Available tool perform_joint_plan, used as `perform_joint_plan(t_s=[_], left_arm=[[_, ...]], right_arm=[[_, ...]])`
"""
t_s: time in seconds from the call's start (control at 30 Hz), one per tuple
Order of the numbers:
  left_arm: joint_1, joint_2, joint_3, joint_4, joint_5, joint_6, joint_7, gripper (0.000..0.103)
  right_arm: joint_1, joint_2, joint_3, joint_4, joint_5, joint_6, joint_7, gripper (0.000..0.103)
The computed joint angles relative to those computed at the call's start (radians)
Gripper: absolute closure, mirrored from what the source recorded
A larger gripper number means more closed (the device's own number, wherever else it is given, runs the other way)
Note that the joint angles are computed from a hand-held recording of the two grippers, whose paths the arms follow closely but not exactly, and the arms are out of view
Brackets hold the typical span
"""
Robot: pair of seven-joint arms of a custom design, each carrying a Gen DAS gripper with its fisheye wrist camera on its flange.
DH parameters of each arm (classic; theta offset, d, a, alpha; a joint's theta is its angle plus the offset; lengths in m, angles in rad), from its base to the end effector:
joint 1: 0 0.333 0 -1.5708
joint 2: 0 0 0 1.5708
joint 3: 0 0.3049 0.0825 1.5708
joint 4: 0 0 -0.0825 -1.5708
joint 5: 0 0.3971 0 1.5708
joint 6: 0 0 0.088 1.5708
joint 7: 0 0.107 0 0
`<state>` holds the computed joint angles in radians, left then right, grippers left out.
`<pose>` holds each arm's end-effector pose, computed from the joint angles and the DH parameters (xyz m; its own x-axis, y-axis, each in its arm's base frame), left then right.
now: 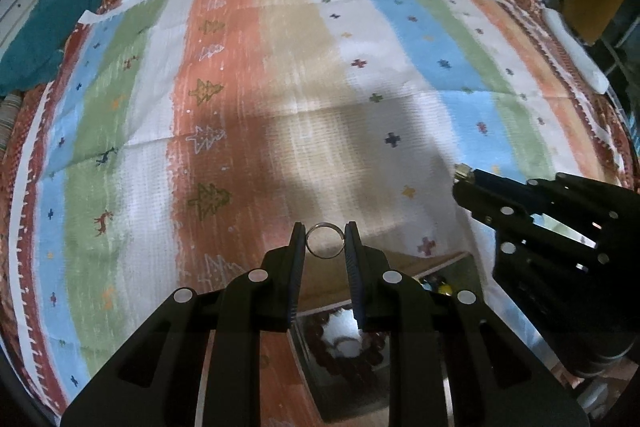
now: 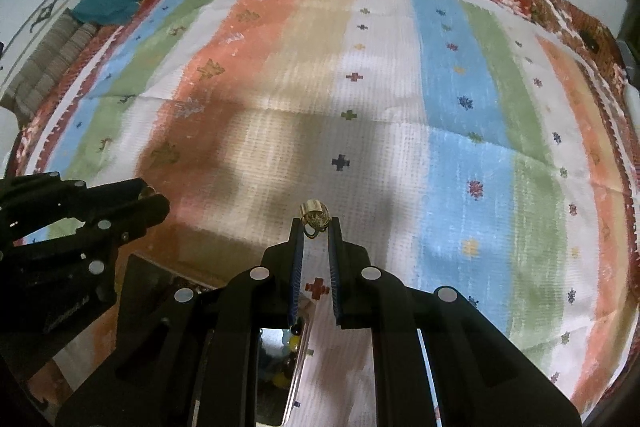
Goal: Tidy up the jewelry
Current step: 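Lift and carry the ring with the left tool while the right tool carries the charm to the tin, then open the left tool over the tin while the right tool releases the charm inside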
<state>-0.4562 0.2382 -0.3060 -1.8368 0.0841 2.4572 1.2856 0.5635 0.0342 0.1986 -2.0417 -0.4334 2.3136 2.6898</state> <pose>0.4860 -0.4469 0.4306 -0.5024 -0.8582 0.1052 -0.8210 0.4353 -0.3694 0.4342 0.4022 0.4336 -0.0988 -0.9951 -0.0071 -0.9094 0.0931 -0.4053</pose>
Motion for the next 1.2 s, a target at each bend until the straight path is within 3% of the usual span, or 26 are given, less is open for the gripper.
perform_joint_plan(t_s=[0.67,1.2], left_arm=[[0.017,-0.203,-0.019,-0.226,-0.073,0.136,0.007,0.084],[0.005,-0.326,-0.022,-0.358,-0.151,0.227,0.040,0.084]], right_arm=[[0.014,-0.109,0.050,-0.088,-0.073,0.020,0.150,0.090],[0.035,-0.148,0.089,-0.114,-0.106,0.043,0.167,0.090]])
